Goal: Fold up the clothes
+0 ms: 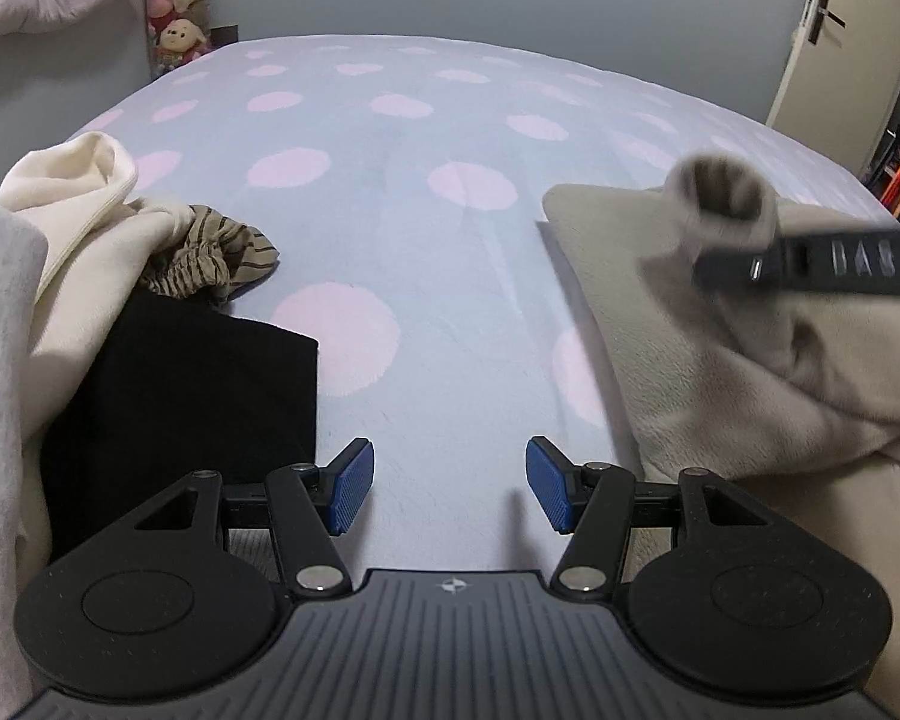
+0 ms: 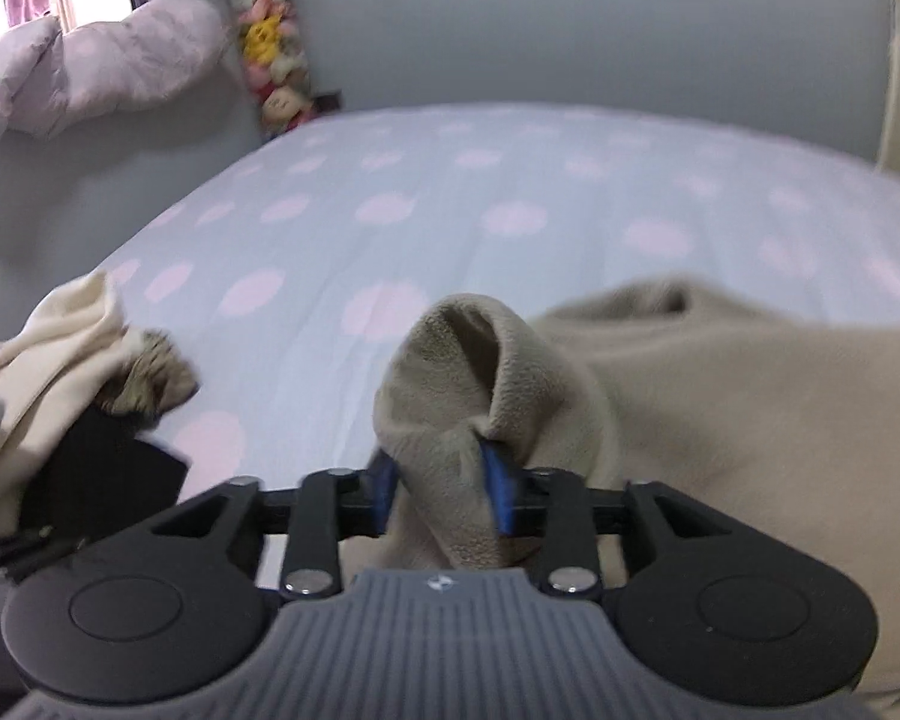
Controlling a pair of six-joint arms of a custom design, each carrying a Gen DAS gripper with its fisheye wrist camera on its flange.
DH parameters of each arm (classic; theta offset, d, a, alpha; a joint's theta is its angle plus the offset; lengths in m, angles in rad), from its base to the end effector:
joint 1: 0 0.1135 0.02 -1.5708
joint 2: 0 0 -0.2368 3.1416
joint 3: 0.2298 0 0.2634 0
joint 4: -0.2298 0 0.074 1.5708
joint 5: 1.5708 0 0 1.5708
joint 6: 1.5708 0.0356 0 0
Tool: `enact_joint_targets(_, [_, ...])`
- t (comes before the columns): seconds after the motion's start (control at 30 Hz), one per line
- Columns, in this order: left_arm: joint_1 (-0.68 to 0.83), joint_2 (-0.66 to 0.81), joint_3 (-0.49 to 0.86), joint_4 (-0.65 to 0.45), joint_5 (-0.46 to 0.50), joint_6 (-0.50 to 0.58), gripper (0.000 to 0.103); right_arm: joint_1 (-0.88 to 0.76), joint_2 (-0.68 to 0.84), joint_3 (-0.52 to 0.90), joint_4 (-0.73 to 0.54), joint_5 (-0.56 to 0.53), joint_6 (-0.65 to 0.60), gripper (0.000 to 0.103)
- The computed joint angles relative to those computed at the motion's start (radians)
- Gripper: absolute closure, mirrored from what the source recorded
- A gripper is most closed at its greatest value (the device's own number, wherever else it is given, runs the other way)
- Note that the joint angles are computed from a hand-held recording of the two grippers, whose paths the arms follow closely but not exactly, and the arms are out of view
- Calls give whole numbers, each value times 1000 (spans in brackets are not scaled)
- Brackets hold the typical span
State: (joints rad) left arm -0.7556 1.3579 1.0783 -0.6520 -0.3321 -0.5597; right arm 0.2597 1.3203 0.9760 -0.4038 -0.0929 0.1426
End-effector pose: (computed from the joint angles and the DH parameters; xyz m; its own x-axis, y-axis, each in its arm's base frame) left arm 0.2243 -0.1954 0.2454 -0.7640 0.0302 -0.6445 0.1192 0.9883 -0.0950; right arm 0.2922 0.0810 0.2384 -0.6964 -0.0386 -0.7166 -0.2247 0.9601 0.1666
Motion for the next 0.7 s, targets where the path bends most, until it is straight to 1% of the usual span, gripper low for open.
enact_joint_targets(0.03, [-1,2,0,3,-3,-3,49,-11,-3,-4,-4,-42,-6,51])
enact_joint_targets(0.07, [-2,4,2,4,-6,-7,49,-22,-14,-11,-9,-79,-10,44])
enact_joint_targets(0.1, [-3,6,6,3,-11,-10,49,-32,-44,-26,-17,-104,-14,39])
enact_joint_targets(0.2, [-15,5,21,6,-24,-26,49,-82,-178,-87,-57,-167,-43,36])
enact_joint_targets(0.3, [-38,-11,27,25,-36,-27,49,-195,-329,-134,-145,-220,-135,34])
enact_joint_targets(0.37, [-56,-13,38,34,-45,-24,49,-306,-411,-148,-219,-253,-234,33])
enact_joint_targets(0.43, [-71,-7,54,37,-38,-29,49,-432,-460,-151,-288,-272,-350,33])
enact_joint_targets(0.53, [-97,21,94,19,-31,-37,49,-672,-484,-147,-368,-316,-555,32])
enact_joint_targets(0.57, [-108,38,110,7,-34,-35,49,-755,-486,-148,-384,-327,-635,31])
enact_joint_targets(0.6, [-119,56,125,-5,-39,-30,49,-829,-487,-158,-384,-323,-727,26])
enact_joint_targets(0.63, [-129,74,140,-17,-45,-25,49,-894,-487,-174,-369,-311,-819,24])
enact_joint_targets(0.7, [-148,109,167,-39,-54,-12,49,-988,-474,-212,-310,-272,-957,24])
